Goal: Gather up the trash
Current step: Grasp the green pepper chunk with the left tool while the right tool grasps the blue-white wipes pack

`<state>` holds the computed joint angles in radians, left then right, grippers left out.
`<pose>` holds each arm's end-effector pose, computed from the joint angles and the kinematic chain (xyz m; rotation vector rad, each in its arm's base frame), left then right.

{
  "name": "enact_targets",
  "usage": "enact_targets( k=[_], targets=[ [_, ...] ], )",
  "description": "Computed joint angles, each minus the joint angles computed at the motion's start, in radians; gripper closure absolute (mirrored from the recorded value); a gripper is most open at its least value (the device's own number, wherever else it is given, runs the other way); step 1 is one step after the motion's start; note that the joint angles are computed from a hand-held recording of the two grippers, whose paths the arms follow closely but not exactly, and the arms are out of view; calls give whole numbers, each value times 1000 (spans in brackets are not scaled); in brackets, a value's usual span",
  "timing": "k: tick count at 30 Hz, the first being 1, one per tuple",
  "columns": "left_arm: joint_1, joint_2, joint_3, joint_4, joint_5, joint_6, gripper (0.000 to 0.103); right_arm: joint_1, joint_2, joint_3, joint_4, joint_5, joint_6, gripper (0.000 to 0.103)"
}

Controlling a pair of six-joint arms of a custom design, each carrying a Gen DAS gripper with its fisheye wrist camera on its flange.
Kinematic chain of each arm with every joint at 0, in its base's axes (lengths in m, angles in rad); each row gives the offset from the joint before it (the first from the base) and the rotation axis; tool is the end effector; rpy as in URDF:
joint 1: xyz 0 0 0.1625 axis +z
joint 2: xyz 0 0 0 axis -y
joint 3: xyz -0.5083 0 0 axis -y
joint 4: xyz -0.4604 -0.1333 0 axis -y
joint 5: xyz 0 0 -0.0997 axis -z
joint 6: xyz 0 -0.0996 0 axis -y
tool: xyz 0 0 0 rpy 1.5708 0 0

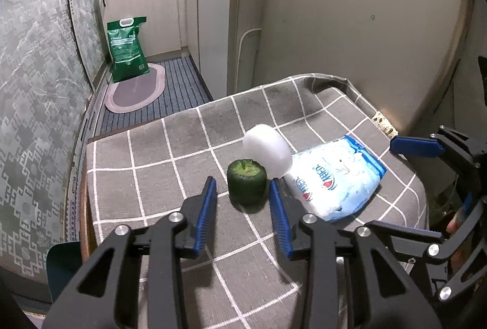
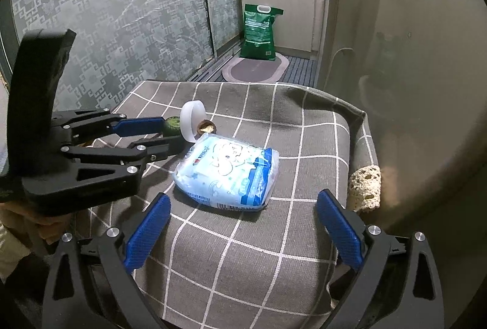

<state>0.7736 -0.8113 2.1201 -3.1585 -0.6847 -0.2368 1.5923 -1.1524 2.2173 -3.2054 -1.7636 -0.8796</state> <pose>-0.2696 -0.5575 0.0533 0.5030 2.3180 -0.8439 0.1264 -0.5637 0.1957 1.0945 -2.4362 0.6035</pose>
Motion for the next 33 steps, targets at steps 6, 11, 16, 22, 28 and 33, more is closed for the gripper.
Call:
enact_targets(
  k=[6, 11, 16, 22, 28, 33],
  targets=[
    [14, 4, -4, -43, -36, 16, 66, 6, 4, -2, 1, -2, -3, 5],
    [19, -11, -3, -26, -56, -12, 78, 20, 27, -5, -19, -34, -1, 5],
    [7, -33, 18, -45, -47, -27, 78, 33, 52, -5, -63, -57, 11, 4],
    [-9, -64, 46, -58, -35, -39, 78, 49, 99, -7, -153, -99, 19, 4],
    [-24, -98, 79, -59, -24, -46, 78, 65, 152, -22, -241, -137, 48, 4],
    [-36, -132, 111, -71, -16, -52, 78, 67, 177, -30, -282, -137, 59, 4]
  ],
)
